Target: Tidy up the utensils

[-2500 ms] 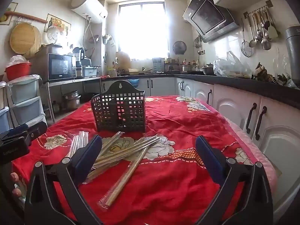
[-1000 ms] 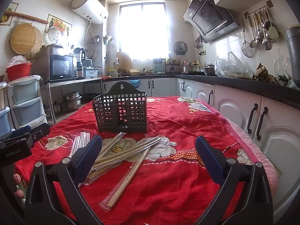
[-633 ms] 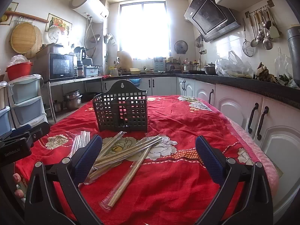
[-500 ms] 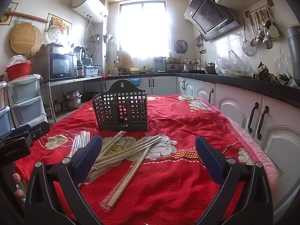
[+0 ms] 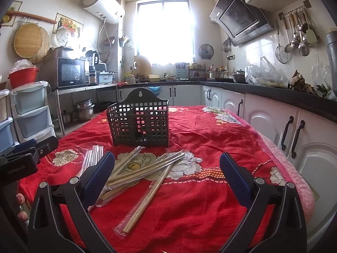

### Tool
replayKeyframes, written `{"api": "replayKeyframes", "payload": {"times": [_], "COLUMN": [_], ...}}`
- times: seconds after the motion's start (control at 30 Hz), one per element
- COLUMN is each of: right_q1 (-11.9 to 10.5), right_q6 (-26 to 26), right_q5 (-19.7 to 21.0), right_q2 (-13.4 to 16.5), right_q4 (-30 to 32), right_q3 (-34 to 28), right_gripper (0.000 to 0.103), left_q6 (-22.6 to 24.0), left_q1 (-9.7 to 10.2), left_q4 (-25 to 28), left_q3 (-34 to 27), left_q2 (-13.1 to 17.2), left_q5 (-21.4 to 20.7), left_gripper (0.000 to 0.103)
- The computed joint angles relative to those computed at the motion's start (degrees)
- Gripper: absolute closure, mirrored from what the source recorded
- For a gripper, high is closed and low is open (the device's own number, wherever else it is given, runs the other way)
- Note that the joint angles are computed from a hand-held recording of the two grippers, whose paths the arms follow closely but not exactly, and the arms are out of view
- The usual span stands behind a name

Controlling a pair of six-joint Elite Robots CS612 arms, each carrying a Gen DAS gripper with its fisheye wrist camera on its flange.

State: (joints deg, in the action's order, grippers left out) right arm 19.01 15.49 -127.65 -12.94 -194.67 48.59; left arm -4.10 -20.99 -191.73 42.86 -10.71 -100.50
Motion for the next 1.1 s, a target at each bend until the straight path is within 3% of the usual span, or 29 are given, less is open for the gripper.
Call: {"api": "replayKeyframes", "payload": {"times": [0.4, 0.77, 1.1], "right_q1": [-0.6, -1.5, -2.6], "right_q6": [-3.2, -3.5, -2.2], "right_q5": [3.9, 10.2, 15.4], "right_q2": [0.5, 1.1, 2.1], "right_q4": [4.3, 10.2, 16.6], "right_q3": [-2.9, -6.8, -10.9], "right_gripper": [0.006, 0.006, 0.006], "left_q6": [-3.3, -5.6, -6.1], "left_q1": [1.0, 1.96, 2.75], "left_q4": [4.0, 10.5, 20.5], "left_q3": [-2.9, -7.3, -17.6], "left_q2": [1.1, 2.4, 6.1], "left_q5": [2.6, 3.3, 0.3], "left_gripper": [0.01, 0.01, 0.01]}}
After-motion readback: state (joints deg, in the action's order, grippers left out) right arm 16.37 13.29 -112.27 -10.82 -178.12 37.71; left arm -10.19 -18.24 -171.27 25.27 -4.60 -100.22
